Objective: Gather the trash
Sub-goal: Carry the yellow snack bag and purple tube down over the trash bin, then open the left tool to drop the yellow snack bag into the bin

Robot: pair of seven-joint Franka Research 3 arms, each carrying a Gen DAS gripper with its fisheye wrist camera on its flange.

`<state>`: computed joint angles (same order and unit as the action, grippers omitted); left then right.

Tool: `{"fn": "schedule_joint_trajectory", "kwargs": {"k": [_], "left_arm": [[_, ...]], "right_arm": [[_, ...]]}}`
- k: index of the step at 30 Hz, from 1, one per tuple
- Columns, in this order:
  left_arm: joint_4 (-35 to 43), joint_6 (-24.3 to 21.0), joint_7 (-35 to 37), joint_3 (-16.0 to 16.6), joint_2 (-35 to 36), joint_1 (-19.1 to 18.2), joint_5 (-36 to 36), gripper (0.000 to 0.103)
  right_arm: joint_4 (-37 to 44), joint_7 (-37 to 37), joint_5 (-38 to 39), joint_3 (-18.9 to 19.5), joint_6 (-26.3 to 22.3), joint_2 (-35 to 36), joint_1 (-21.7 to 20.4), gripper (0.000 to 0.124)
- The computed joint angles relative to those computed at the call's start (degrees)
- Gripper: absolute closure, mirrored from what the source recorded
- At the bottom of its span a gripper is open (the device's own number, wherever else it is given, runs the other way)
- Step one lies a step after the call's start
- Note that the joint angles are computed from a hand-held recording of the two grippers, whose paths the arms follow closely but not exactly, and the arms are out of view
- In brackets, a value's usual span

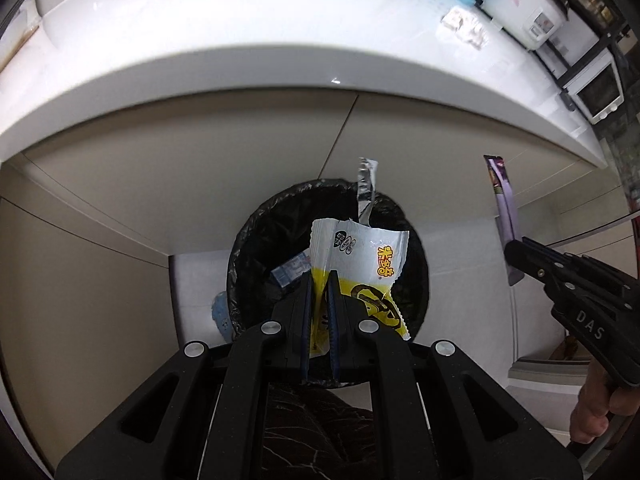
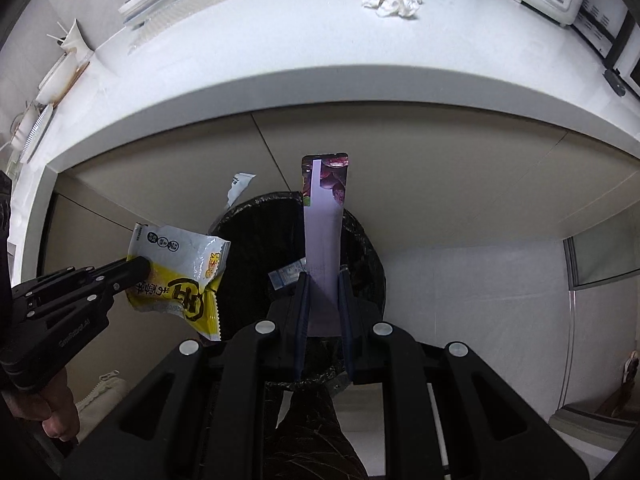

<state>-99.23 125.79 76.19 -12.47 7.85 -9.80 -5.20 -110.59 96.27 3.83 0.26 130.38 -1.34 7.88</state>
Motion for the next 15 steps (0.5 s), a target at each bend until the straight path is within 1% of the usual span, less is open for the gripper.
{"fn": "schedule_joint_trajectory", "kwargs": {"k": [5,15], "left_arm": [[-0.5,0.7,-0.9,0.0,1.1,-0.2,1.4,0.097],[0.0,1.6,-1.7,-0.4,4.1,-1.0,4.5,0.097]], "right_arm": [[-1.2,-0.6,-0.1,-0.1,1.6,1.0,0.0,0.111],[-1.5,-0.9,1.5,-0.4,2.4,3.4,0.0,0.111]]}}
